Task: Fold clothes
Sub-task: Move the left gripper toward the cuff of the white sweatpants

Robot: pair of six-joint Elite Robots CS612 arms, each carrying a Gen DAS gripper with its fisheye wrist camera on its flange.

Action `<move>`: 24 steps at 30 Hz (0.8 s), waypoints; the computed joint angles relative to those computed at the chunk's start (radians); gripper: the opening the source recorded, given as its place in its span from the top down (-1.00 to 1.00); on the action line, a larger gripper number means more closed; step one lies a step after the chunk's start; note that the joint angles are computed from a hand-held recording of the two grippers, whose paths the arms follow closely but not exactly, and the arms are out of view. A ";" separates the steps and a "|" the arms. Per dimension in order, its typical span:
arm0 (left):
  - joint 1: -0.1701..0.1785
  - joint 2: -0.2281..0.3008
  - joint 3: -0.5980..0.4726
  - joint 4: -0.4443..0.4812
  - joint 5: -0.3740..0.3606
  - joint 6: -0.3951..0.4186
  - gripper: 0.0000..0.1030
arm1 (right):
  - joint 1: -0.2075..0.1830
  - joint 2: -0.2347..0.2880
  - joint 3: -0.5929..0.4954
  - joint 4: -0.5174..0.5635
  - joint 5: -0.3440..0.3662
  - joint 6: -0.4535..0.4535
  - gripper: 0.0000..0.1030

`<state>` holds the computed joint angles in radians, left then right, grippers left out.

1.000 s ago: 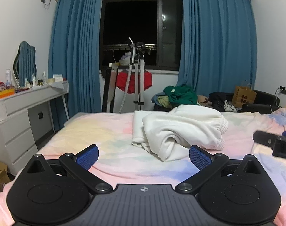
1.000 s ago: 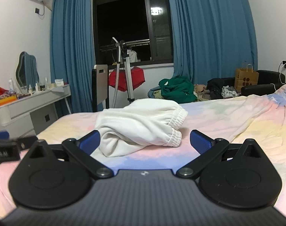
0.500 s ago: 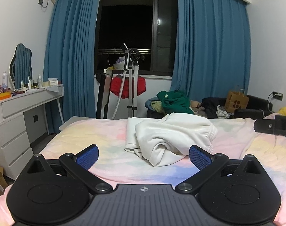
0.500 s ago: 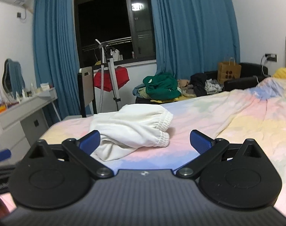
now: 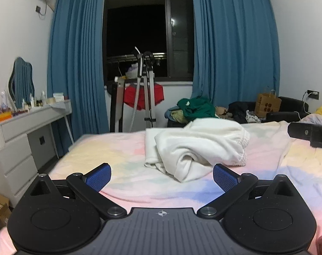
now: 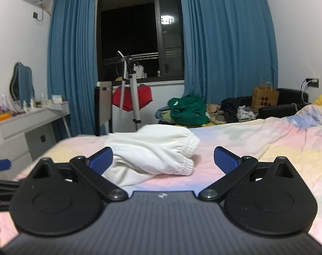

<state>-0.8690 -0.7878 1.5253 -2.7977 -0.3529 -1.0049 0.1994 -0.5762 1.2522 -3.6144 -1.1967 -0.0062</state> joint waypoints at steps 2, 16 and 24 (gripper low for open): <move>0.010 0.010 -0.002 -0.034 -0.034 0.016 -0.99 | 0.002 0.023 -0.022 0.002 -0.033 -0.029 -1.00; 0.068 0.119 -0.146 -0.131 -0.193 0.270 -0.98 | -0.038 0.071 -0.104 0.092 0.012 0.269 -1.00; 0.135 0.316 -0.539 -0.087 -0.327 0.618 -0.89 | -0.048 0.089 -0.121 0.064 -0.096 0.282 -1.00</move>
<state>-0.7345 -0.4713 0.9863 -2.8852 -0.6795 -0.3865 0.1518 -0.4873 1.1310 -3.5502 -1.2924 0.2753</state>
